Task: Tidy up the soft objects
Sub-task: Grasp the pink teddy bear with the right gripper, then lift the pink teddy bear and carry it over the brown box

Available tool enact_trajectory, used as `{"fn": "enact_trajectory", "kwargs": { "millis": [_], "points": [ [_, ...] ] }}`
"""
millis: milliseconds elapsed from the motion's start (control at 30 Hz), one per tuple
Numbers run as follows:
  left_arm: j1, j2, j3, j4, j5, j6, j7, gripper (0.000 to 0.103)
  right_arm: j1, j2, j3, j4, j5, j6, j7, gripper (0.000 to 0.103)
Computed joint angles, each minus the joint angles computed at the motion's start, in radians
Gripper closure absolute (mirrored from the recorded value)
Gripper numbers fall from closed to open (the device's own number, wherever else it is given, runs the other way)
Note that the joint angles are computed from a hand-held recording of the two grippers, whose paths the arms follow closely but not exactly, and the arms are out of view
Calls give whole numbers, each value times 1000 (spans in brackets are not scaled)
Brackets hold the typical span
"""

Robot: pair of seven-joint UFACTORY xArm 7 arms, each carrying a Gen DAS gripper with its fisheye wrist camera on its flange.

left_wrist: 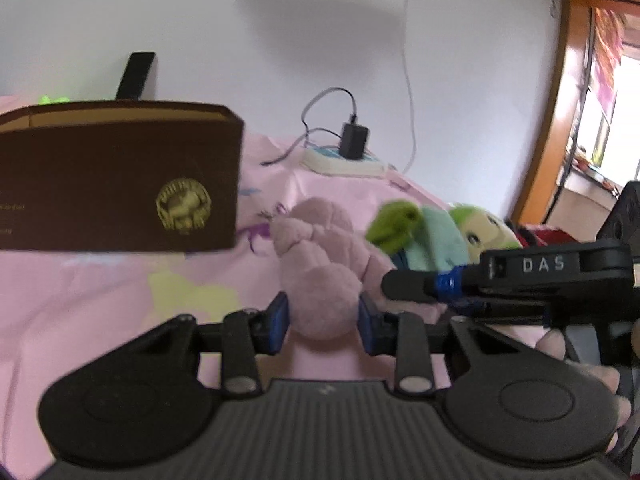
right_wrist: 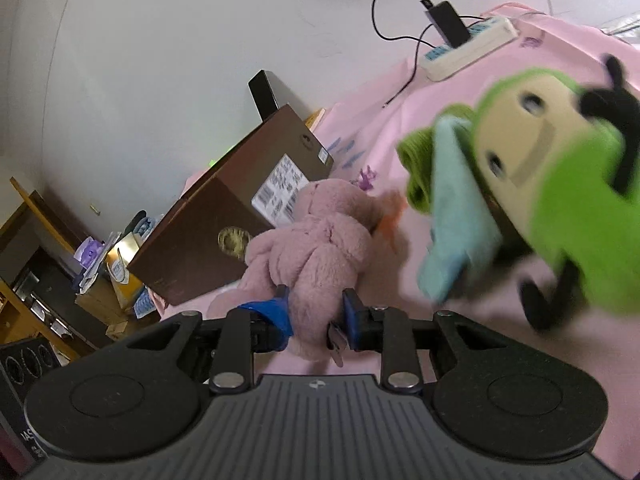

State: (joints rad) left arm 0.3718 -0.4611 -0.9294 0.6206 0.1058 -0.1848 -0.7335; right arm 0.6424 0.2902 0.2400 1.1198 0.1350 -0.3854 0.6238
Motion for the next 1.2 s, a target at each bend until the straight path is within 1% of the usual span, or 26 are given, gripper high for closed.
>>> {"fn": "enact_trajectory", "kwargs": {
  "millis": [67,133,167,200,233,267,333,433,467,567,600,700,767,800,833,867,900,933,967,1000,1033,1067,1100,1133,1167,1200],
  "points": [
    [-43,-26,15,-20,5,21,-1,71,54,-22,-35,-39,60,-30,-39,94],
    [-80,-52,32,-37,20,35,2,70,86,-41,-45,-72,112,-53,-76,93],
    [-92,-70,35,-44,27,40,1,68,87,-49,-38,-87,123,-62,-82,93],
    [-97,-89,35,-54,30,39,-6,62,76,-55,-26,-99,119,-69,-77,93],
    [-98,-103,31,-58,33,40,-12,59,66,-61,-14,-113,113,-78,-69,93],
    [-101,-111,31,-58,38,45,-17,57,65,-66,-11,-122,121,-82,-71,93],
    [-126,-108,55,-62,52,54,-13,53,78,-71,-16,-132,159,-90,-97,91],
    [-123,-97,58,-44,74,81,-13,52,100,-72,-15,-148,223,-137,-126,88],
    [-117,-94,60,-37,82,88,-15,48,101,-73,-13,-151,242,-152,-129,88],
    [-108,-83,71,-25,97,74,-21,46,90,-70,-1,-158,267,-199,-119,88],
    [-93,-75,65,-17,97,68,-26,46,82,-69,5,-159,263,-208,-105,87],
    [-84,10,78,19,106,53,-5,46,75,-58,13,-149,260,-214,-93,87],
    [-91,78,93,47,107,61,11,46,88,-39,2,-113,285,-181,-120,87],
    [-112,112,116,55,107,56,20,46,94,-33,-2,-103,294,-173,-131,87],
    [-161,152,164,61,104,48,34,45,95,-20,-5,-87,292,-163,-136,87],
    [-190,179,192,64,100,32,45,44,91,-14,-4,-82,281,-157,-131,86],
    [-188,191,188,69,91,30,56,44,88,-5,-4,-72,272,-147,-126,86],
    [-193,208,192,75,85,29,69,44,94,7,-11,-58,278,-136,-131,89],
    [-194,219,191,79,74,26,77,44,117,18,-28,-46,304,-144,-156,89],
    [-174,222,169,81,63,19,82,44,130,28,-39,-34,315,-149,-178,88],
    [-157,221,150,78,52,8,91,44,125,32,-36,-28,309,-149,-175,86],
    [-122,212,113,74,37,0,98,45,96,36,-16,-29,264,-153,-141,86],
    [-113,211,104,69,26,-11,111,48,55,39,11,-34,198,-153,-90,85],
    [-115,209,103,64,13,-20,120,49,40,39,17,-37,167,-154,-69,85],
    [-128,209,113,57,2,-32,129,52,23,40,24,-42,125,-159,-50,85],
    [-153,210,134,49,-7,-46,138,55,10,41,30,-49,92,-170,-29,85]
  ]
}}
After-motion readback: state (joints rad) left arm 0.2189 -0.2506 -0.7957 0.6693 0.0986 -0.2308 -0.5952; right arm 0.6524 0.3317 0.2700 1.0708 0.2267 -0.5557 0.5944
